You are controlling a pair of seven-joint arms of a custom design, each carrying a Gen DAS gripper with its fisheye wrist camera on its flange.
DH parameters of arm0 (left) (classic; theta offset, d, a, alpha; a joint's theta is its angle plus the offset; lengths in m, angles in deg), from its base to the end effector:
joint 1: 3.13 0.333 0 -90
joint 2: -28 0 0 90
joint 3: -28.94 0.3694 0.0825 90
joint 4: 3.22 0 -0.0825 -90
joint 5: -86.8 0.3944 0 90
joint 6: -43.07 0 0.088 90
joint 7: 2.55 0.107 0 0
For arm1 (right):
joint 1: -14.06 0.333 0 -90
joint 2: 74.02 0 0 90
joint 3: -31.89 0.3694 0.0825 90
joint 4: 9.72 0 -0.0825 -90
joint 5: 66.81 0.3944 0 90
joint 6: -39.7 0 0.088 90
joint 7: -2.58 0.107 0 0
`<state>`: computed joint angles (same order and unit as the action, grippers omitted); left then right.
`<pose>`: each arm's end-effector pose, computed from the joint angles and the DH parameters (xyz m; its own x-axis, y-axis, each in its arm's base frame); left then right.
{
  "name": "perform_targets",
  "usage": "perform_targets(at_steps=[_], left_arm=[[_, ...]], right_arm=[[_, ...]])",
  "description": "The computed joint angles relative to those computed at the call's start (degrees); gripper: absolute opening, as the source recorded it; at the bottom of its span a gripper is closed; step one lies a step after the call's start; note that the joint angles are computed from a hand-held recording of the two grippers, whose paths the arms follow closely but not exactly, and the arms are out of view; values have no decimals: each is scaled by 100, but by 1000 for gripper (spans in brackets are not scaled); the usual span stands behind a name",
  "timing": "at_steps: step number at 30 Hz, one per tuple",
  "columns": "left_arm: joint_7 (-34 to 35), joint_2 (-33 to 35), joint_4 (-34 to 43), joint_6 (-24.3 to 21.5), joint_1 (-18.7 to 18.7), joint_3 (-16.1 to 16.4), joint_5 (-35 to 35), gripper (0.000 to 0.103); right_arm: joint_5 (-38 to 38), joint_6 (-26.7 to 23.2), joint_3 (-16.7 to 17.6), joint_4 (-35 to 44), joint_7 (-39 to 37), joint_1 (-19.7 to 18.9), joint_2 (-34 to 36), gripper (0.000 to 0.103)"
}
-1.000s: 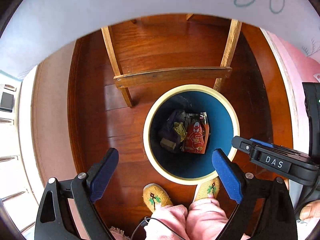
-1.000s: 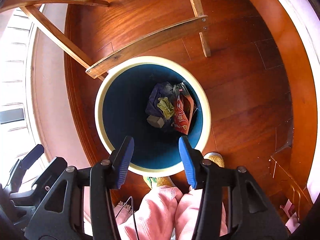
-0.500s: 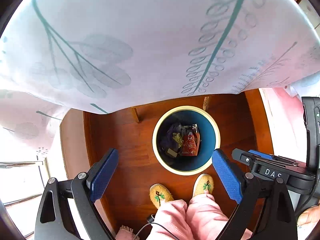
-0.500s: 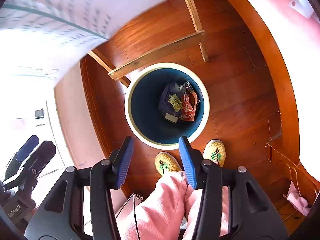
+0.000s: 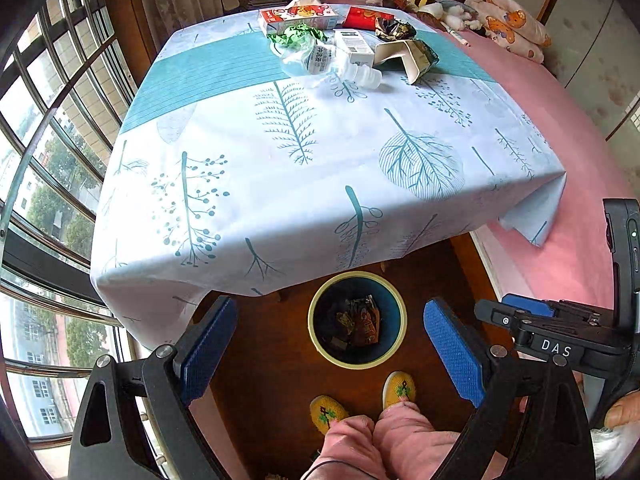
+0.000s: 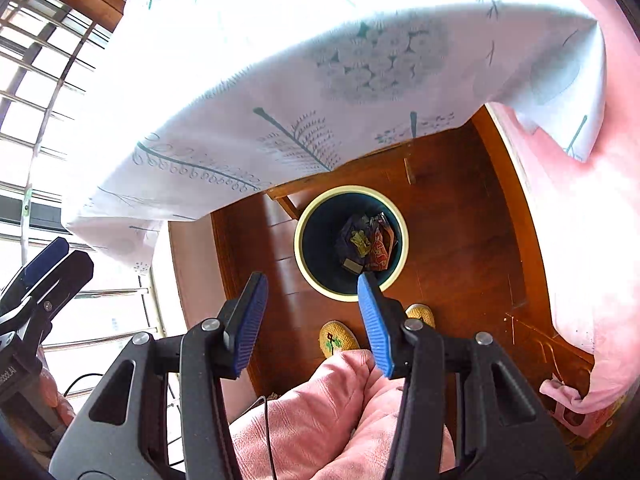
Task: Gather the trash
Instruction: 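Raise both open tools back toward the table, then grasp the white box with the right tool while the left tool grasps the clear plastic cup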
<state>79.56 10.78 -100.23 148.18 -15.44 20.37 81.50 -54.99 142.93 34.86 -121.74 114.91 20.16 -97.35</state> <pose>0.4301 -0.1908 0.8004 -0.2447 -0.9639 0.1048 -0.8920 0.1815 -0.4139 0.4251 0.0914 0.7160 -0.2222 -0.9384 -0.2645 -0.9500 0.2695 -0.1580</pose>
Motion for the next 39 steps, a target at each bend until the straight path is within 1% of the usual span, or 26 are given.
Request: perform_targets(at_steps=[5, 10, 13, 15, 17, 19, 21, 26, 29, 31, 33, 36, 38, 39], left_arm=[[254, 229, 832, -353, 29, 78, -77, 95], [184, 450, 1486, -282, 185, 2, 242, 95], [116, 640, 1822, -441, 290, 15, 402, 95], [86, 770, 2029, -598, 349, 61, 314, 95], [60, 878, 2171, -689, 404, 99, 170, 93], [13, 935, 2202, -676, 459, 110, 96, 83], [-66, 1021, 2255, -708, 502, 108, 43, 79], [-434, 1330, 2362, -677, 595, 99, -222, 78], [-706, 1598, 2546, -632, 651, 72, -276, 78], [-864, 1767, 2632, -430, 669, 35, -276, 78], [-1052, 2015, 2839, -302, 651, -23, -116, 78], [-1426, 2514, 3336, -266, 593, -92, 123, 78], [-1783, 2919, 3795, -362, 523, -121, 287, 78], [-1996, 3232, 4187, -480, 460, -135, 376, 78]], right_arm=[[-243, -1, 89, 605, 136, -28, 27, 44], [-562, 34, 161, 1331, 93, -22, 190, 44], [-794, 110, 215, 1759, 94, -23, 359, 44], [-925, 139, 229, 1995, 97, -15, 450, 44], [-1032, 186, 246, 2152, 95, 4, 524, 44], [-1129, 240, 277, 2244, 98, 37, 575, 44], [-1239, 253, 307, 2394, 95, 66, 670, 44], [-1344, 318, 238, 2683, -21, 134, 963, 44], [-1291, 345, 140, 2884, -160, 171, 1214, 44], [-1192, 377, 45, 3054, -317, 185, 1428, 44], [-1067, 381, -54, 3316, -538, 192, 1716, 44], [-763, 259, -221, 3955, -990, 165, 2318, 44], [-536, 29, -306, 4606, -1382, 113, 2840, 44], [-443, -142, -335, 5018, -1573, 78, 3143, 44]])
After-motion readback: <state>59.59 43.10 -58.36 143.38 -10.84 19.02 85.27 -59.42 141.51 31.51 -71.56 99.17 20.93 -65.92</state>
